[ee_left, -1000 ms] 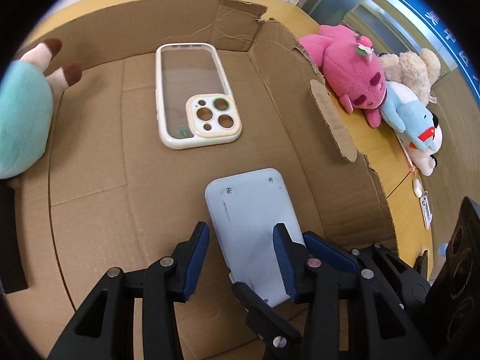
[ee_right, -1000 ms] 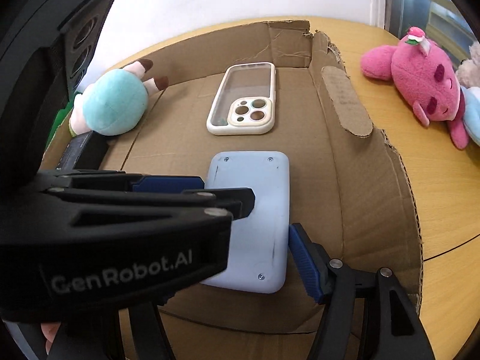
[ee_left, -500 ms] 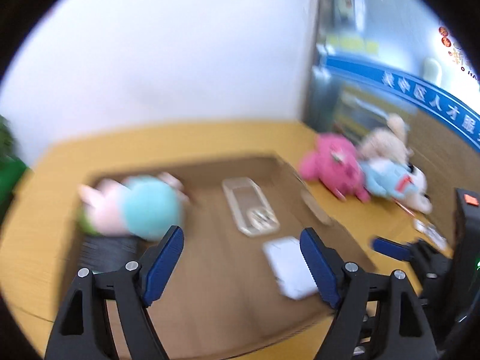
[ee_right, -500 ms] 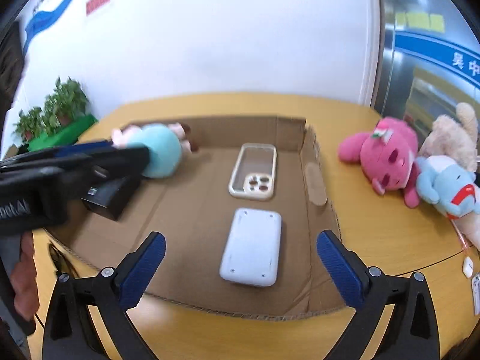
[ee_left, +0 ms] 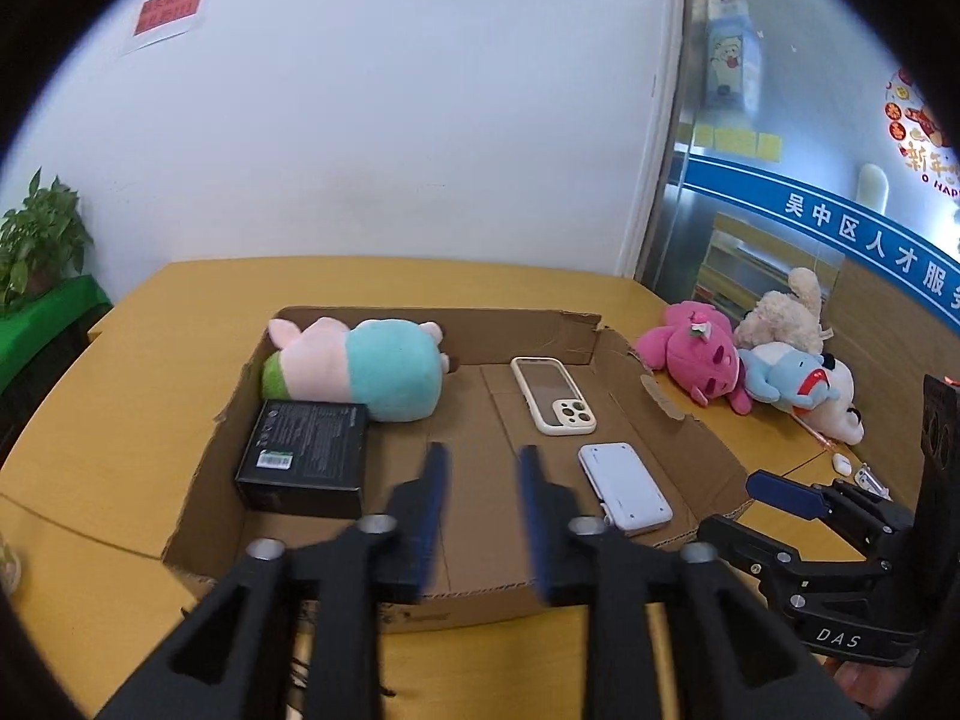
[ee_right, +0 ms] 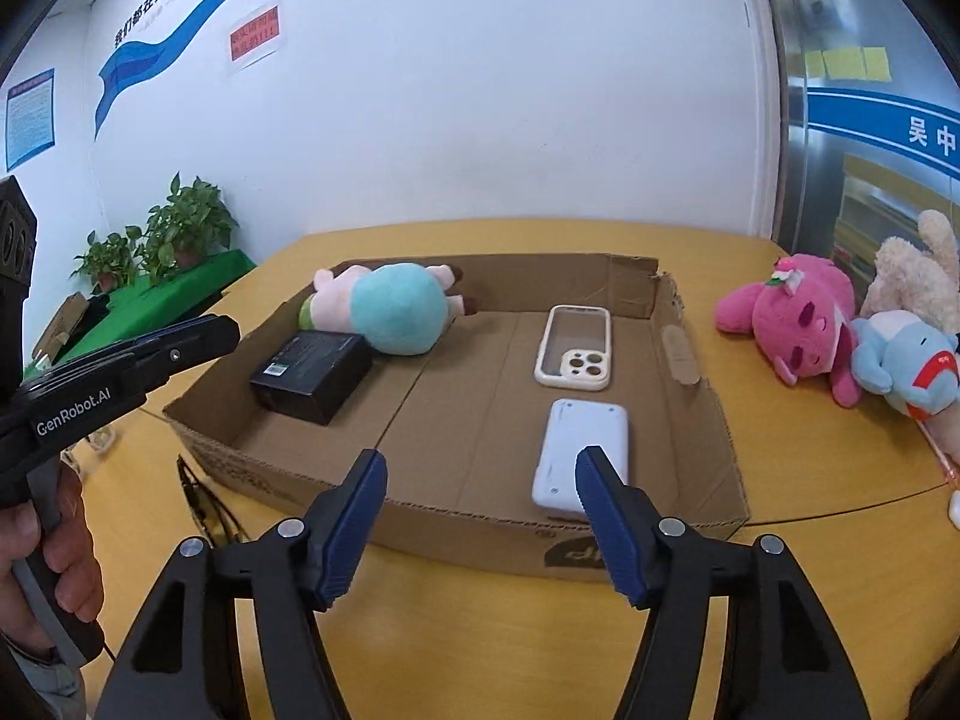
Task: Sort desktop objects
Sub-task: 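Move the left gripper down to the black sunglasses, then grasp the black sunglasses by the frame with the left gripper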
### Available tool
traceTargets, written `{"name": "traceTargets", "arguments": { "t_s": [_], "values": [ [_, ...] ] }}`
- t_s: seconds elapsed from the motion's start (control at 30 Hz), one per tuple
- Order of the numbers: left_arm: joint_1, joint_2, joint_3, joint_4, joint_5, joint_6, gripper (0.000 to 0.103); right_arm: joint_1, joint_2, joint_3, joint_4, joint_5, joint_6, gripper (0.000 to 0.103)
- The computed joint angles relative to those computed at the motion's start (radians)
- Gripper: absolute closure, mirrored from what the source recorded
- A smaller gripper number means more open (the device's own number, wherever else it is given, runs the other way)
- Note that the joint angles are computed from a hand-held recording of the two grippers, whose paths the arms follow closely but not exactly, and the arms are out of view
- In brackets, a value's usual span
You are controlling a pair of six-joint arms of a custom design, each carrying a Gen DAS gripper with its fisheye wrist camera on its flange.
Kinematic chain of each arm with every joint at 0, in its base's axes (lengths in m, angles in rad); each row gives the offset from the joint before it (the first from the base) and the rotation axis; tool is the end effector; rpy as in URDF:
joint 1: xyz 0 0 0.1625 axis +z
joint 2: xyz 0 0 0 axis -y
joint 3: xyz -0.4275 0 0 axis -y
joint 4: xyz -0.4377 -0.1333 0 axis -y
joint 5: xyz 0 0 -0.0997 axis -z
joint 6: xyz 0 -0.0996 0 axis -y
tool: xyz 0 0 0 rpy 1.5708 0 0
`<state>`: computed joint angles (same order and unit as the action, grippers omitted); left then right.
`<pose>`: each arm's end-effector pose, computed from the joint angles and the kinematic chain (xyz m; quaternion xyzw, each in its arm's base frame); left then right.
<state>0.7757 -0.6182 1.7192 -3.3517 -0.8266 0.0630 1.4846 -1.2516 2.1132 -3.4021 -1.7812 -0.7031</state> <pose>-0.3378 -0.6126 0.0257 0.2551 0.8491 -0.4127 0.2089 0.0642 -0.5635 0.2634 0.2205 -0.8532 0.3922 0.2640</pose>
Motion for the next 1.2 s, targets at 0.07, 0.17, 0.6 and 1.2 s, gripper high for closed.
{"name": "traceTargets", "arguments": {
  "t_s": [0.07, 0.17, 0.6, 1.2],
  "values": [
    [-0.002, -0.024, 0.043, -0.030, 0.000, -0.024, 0.032, 0.004, -0.002, 0.011, -0.006, 0.007, 0.001, 0.031],
    [0.001, -0.066, 0.115, -0.058, 0.005, -0.065, 0.032, 0.006, -0.008, 0.016, 0.027, 0.038, 0.031, 0.008],
    [0.098, -0.212, 0.319, 0.042, 0.020, -0.368, 0.032, 0.070, 0.101, 0.007, 0.344, 0.156, -0.135, 0.007],
    [0.207, -0.225, 0.294, 0.162, -0.151, -0.434, 0.032, 0.103, 0.335, -0.208, 0.534, 0.041, -0.114, 0.035]
  ]
}}
